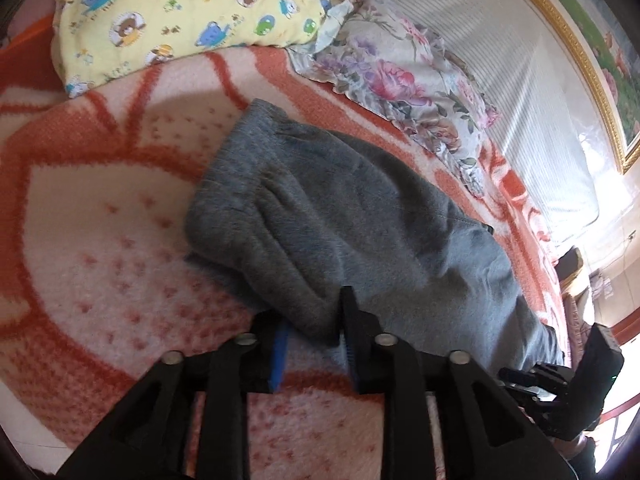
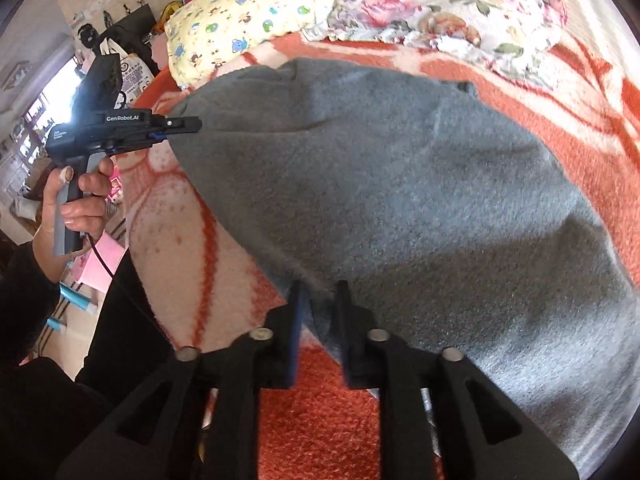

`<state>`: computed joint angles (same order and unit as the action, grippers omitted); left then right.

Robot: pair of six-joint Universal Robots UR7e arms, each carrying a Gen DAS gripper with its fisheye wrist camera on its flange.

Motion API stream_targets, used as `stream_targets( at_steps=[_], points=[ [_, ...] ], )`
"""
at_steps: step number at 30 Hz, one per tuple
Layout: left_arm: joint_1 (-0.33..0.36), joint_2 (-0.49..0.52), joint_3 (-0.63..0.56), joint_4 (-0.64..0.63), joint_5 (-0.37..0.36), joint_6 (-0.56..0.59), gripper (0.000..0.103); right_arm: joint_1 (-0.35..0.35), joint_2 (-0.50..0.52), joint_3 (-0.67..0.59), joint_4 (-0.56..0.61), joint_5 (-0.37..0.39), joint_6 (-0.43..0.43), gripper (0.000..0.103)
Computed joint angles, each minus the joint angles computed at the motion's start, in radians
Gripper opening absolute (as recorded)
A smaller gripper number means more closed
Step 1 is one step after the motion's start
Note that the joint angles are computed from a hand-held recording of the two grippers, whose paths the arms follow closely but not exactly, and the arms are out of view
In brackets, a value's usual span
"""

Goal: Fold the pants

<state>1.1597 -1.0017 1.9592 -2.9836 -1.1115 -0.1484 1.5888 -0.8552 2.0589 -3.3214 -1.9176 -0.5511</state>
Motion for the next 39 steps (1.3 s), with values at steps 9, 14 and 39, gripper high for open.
stream_targets(
  at_steps=[9,14,39],
  points=[
    [0.011,-0.050,0.021,0.001,0.022,-0.063,0.057,0.038,0.006,-0.065,-0.050,0.011,-0.007,0.044],
    [0.022,-0.042,-0.005,0.006,0.037,-0.098,0.067,0.033,0.032,-0.161,-0.061,-0.035,0.048,0.044],
    [0.007,0.022,-0.069,-0.147,0.028,0.031,0.019,-0.018,0.181,-0.592,0.171,-0.074,0.097,0.014]
  ],
)
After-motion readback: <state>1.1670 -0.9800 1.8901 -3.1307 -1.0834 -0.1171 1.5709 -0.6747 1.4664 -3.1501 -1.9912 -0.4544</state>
